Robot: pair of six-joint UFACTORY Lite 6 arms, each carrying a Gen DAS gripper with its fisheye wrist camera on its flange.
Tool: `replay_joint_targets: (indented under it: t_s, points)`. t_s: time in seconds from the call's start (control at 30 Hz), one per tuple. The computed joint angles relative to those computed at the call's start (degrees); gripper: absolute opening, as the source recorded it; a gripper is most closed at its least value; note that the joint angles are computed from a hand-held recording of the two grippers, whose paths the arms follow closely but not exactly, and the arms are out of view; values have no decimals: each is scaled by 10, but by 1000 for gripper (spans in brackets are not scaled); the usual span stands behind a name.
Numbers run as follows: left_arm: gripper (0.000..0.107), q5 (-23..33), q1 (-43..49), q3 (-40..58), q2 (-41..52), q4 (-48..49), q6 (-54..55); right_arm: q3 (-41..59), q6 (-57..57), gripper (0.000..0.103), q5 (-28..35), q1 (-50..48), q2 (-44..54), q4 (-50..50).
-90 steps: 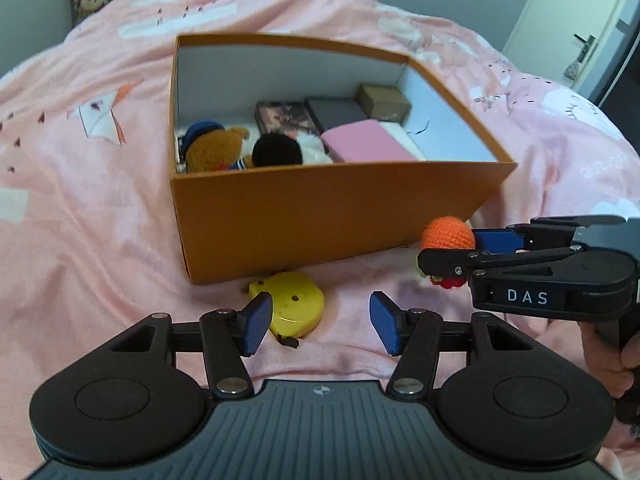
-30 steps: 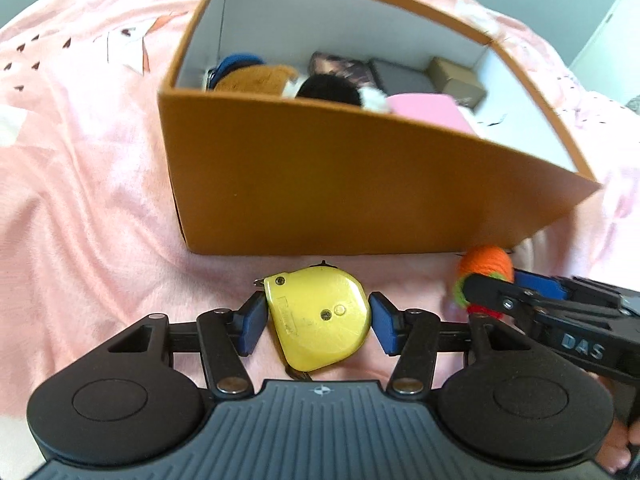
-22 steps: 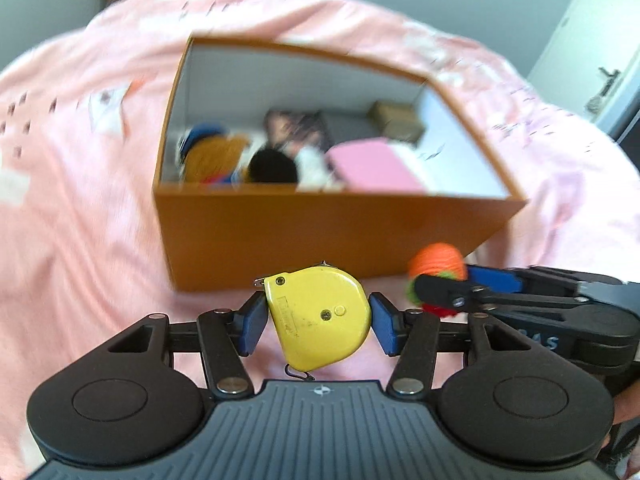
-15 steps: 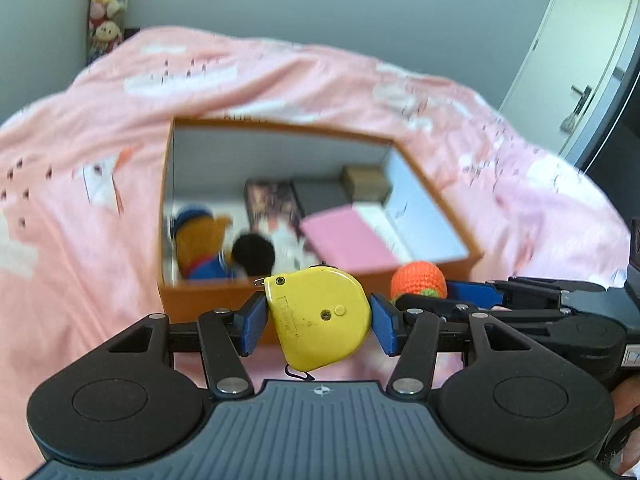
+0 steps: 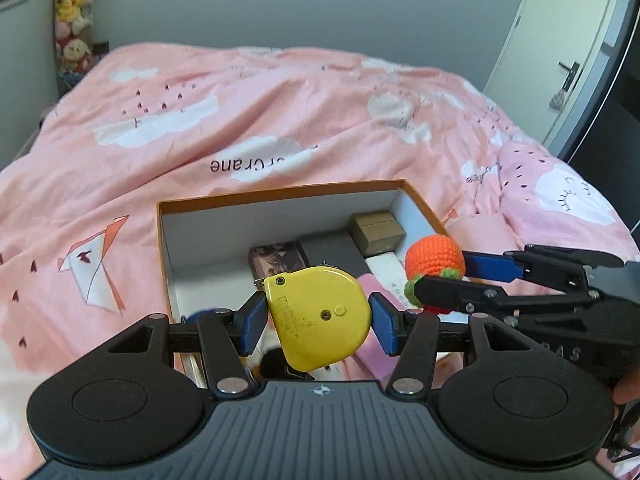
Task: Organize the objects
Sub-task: 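Lift the tape measure and fruit and carry them over the orange box, then lower both items into the box and open both grippers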
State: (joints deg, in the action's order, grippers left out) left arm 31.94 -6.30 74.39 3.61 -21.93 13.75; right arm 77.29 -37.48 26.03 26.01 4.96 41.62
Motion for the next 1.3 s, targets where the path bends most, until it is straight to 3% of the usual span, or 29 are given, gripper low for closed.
replay_joint_targets:
  t_s: [0.1, 0.3, 0.67, 0.93, 1.3]
  points:
    - [63, 32, 10, 84, 82, 8, 0, 60, 28, 48, 8, 0, 61, -20]
    - [63, 74, -13, 226, 228, 132, -86, 147, 74, 48, 22, -9, 148, -56]
    - [63, 195, -39, 457, 443, 251, -157, 236, 46, 48, 46, -27, 251, -41]
    - [63, 225, -40, 491, 483, 284, -186, 303, 40, 48, 67, -30, 308, -38]
    - [66, 156, -28, 366, 392, 264, -139, 322, 57, 48, 73, -22, 322, -60]
